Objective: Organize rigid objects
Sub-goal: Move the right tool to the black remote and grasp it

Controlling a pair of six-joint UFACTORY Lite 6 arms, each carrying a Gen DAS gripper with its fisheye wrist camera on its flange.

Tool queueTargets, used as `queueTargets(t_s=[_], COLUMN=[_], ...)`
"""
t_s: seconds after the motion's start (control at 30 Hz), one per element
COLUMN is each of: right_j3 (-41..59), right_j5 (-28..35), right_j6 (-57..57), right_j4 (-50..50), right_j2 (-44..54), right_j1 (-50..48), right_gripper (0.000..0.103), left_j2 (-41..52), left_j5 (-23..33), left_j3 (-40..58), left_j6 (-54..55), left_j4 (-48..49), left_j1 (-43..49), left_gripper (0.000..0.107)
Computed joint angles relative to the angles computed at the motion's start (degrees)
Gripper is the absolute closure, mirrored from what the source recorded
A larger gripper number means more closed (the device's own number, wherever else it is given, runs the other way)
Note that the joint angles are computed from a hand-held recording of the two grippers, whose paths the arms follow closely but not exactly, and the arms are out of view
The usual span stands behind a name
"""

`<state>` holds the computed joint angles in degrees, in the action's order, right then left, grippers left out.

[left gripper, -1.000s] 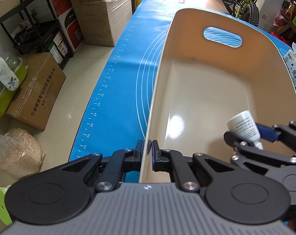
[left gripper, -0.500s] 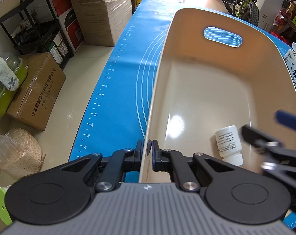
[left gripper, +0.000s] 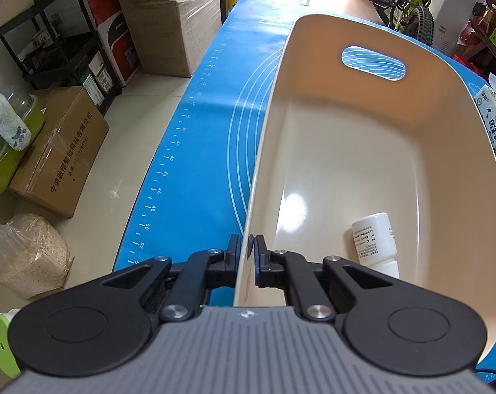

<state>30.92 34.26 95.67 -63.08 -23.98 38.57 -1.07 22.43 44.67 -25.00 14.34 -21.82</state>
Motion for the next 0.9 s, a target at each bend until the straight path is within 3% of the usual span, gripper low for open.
queueTargets(t_s=[0.2,0.33,0.63,0.9], right_j3=[-5.9,-9.5,-8.3,-4.2], right_j5=[-2.9,-8.6,-11.7,-12.0], right_j6=[7.8,19.9,35.5,42.5], right_j4=[-6.0,-17.4,-33.9,-41.1], right_j2=[1.5,4.4,16.4,24.7], right_j1=[-2.5,-6.0,-11.6,-13.3], right_gripper=[0.03,0.03,0.03,0.031], left_j2=[0.0,-0.1,-0.1,-0.1], left_j5=[0.2,0.2,0.4,0.3], left_j3=[0.0,0.0,0.0,-0.1], left_j6=[-0.4,-0.9,-1.3,-1.2], left_j4=[0.3,0.8,1.3,1.5], left_j1=[-0.2,-0.4,-0.5,-0.4], left_gripper=[0.097,0.097,0.097,0.097])
